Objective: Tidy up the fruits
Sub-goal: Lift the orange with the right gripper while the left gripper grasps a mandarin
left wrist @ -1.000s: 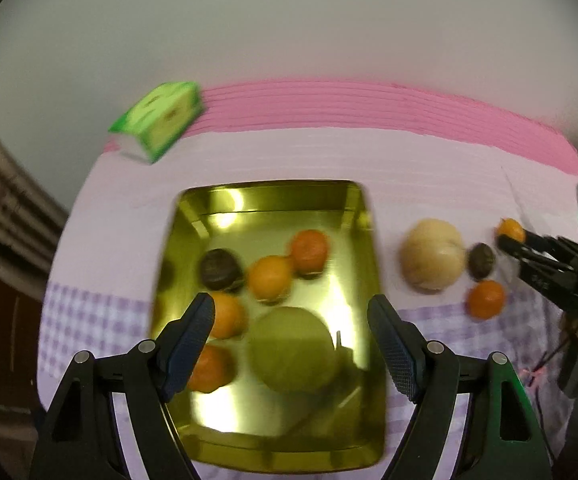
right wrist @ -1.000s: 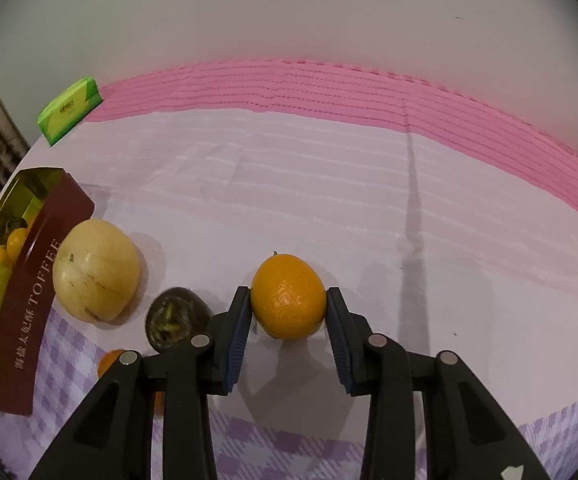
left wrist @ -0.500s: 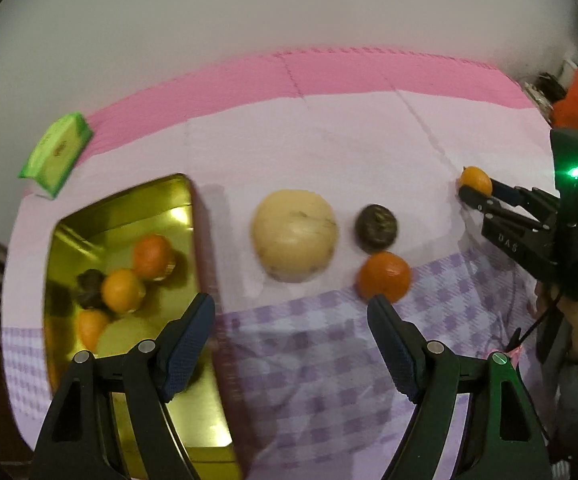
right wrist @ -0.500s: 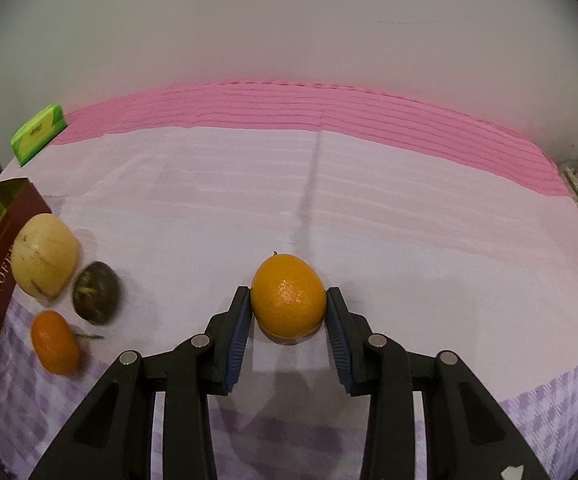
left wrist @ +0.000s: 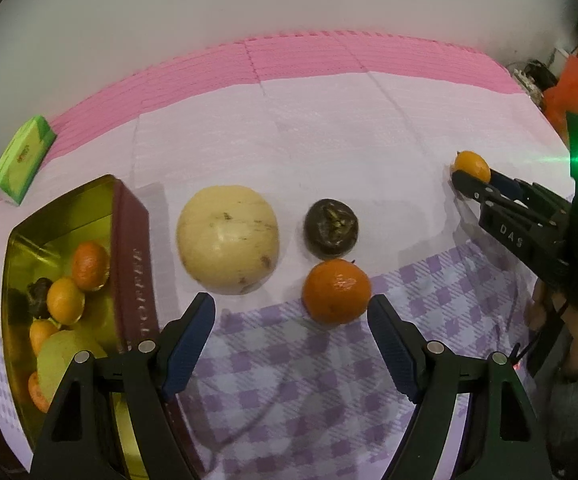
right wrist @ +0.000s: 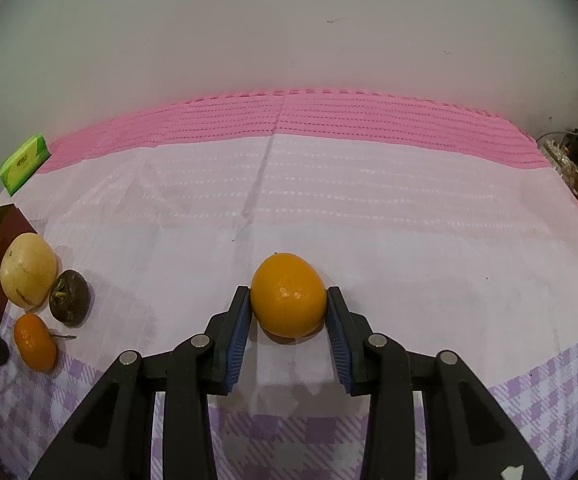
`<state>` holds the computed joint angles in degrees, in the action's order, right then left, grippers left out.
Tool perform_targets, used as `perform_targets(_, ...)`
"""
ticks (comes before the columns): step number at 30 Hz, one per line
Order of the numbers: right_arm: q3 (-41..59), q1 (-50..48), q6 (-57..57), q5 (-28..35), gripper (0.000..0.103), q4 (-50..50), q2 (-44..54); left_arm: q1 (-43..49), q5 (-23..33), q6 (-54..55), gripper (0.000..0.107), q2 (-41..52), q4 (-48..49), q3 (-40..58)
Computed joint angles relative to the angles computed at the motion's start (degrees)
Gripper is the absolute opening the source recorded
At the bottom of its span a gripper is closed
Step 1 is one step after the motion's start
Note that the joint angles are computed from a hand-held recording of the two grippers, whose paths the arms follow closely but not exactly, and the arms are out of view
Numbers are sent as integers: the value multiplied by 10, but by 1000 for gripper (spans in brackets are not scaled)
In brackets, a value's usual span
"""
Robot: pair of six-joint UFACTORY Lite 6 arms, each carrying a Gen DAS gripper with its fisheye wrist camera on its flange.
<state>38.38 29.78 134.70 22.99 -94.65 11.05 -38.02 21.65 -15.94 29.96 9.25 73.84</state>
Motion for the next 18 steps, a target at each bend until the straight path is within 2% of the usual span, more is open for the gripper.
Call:
perform_targets(7, 0, -8, -6, -14, 35, 10, -2, -6, 3, 28, 74, 33, -36, 26)
perform_targets(16, -1, -6, -5, -13, 35, 11, -3, -11, 17, 49, 60, 89, -59, 88)
perform_targets(18, -2, -5, -5, -13, 35, 10, -3, -11, 21, 57, 54, 99, -70, 99)
